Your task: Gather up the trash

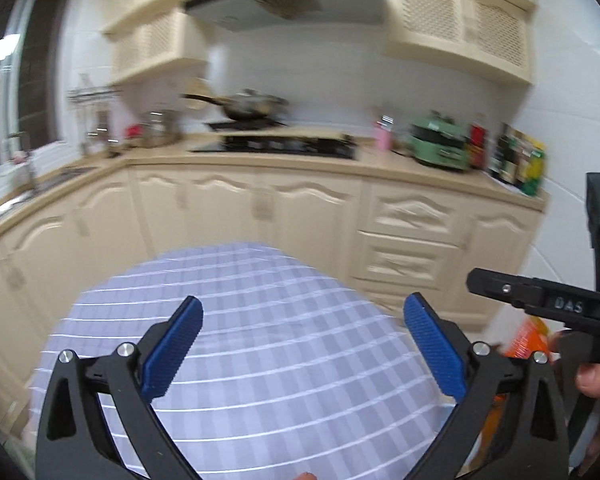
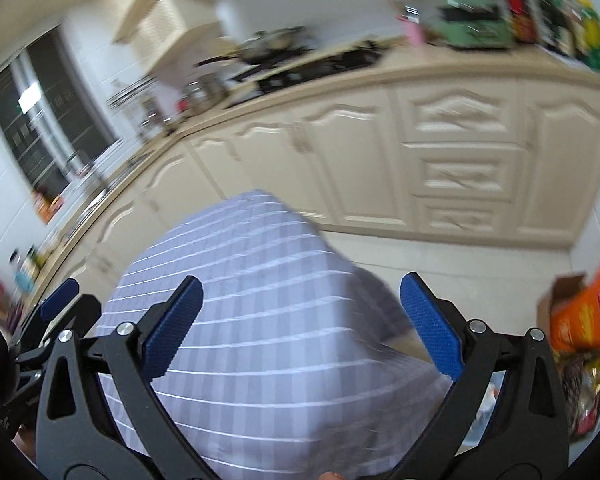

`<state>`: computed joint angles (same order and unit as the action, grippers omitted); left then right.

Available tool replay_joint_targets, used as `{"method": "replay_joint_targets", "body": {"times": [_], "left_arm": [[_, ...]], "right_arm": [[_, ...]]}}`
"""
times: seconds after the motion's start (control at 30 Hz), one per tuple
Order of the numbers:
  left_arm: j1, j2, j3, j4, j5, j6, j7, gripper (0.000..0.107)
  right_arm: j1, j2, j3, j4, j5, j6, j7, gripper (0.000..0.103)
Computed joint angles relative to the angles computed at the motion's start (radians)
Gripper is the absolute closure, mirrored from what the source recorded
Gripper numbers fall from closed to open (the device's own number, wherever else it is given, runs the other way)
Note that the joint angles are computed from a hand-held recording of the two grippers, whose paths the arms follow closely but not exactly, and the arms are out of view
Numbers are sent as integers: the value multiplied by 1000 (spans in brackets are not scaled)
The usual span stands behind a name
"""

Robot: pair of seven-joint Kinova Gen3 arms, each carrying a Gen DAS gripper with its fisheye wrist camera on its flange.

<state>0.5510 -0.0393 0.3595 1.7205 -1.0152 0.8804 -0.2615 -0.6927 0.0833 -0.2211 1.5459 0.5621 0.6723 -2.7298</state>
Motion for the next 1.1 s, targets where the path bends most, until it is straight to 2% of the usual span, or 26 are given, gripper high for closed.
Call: {"method": "replay_joint_targets", "body": {"times": [0.13, 0.37, 0.47, 0.57, 0.8, 0.9, 1.1], "left_arm": [[-40, -78, 4, 30, -11, 93, 13, 9], [-154, -230, 21, 85, 18, 150, -27, 9], [-194, -299, 16, 105, 42, 148, -44, 9], [-239, -353, 28, 115, 52, 153, -46, 9], [-334, -398, 100, 95, 89, 169, -81, 9], [-374, -413, 122, 90, 103, 159, -99, 9], [-441, -456, 136, 94, 155, 127, -139, 9]], "right_arm": [[-94, 78, -11, -141, 80, 72, -3, 6], [-293, 191, 42, -354, 197, 201, 22, 6], [-375, 234, 78, -426, 250, 264, 13, 6], [-437, 246, 111, -445, 309, 285, -25, 6], [-542, 250, 142, -446, 475, 346, -137, 6], [-566, 254, 137, -449, 535, 384, -158, 6], [-575, 242, 117, -436, 590, 400, -184, 6]]}}
